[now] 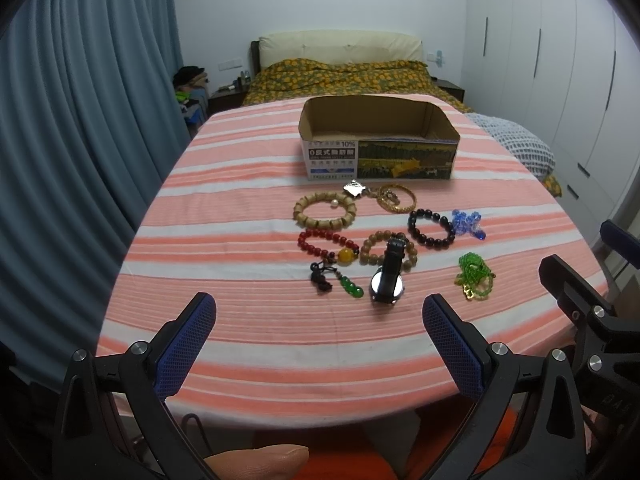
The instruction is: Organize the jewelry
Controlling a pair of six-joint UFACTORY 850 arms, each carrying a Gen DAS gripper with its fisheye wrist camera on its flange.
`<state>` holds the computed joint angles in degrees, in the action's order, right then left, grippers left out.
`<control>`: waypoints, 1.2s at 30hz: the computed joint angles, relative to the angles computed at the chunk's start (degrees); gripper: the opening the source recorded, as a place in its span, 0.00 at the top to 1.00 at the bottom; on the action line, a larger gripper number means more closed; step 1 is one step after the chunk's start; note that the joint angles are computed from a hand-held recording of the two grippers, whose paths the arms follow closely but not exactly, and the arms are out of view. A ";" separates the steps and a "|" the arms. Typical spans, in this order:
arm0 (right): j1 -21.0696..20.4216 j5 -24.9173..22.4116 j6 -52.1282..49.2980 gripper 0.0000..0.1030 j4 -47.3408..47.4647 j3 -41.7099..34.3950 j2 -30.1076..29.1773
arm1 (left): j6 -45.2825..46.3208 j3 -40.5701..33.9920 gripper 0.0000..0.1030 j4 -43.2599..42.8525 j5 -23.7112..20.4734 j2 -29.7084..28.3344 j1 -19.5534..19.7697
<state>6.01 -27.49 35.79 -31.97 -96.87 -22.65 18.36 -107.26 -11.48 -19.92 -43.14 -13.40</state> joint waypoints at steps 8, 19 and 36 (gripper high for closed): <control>-0.08 -0.86 0.53 0.02 -0.58 0.07 -0.02 | -1.18 0.11 0.00 1.45 -0.09 0.01 -0.22; -0.38 -1.41 0.63 0.02 0.15 -0.32 -0.42 | -3.09 -0.60 0.00 3.90 -0.52 -0.61 -0.59; -0.59 -0.80 2.16 0.02 -0.65 0.06 -0.39 | 0.45 -0.87 0.00 1.54 -0.65 -0.89 -0.43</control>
<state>5.42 -28.29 37.95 -32.62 -96.81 -23.04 18.81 -108.13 -9.94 -20.57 -44.03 -13.84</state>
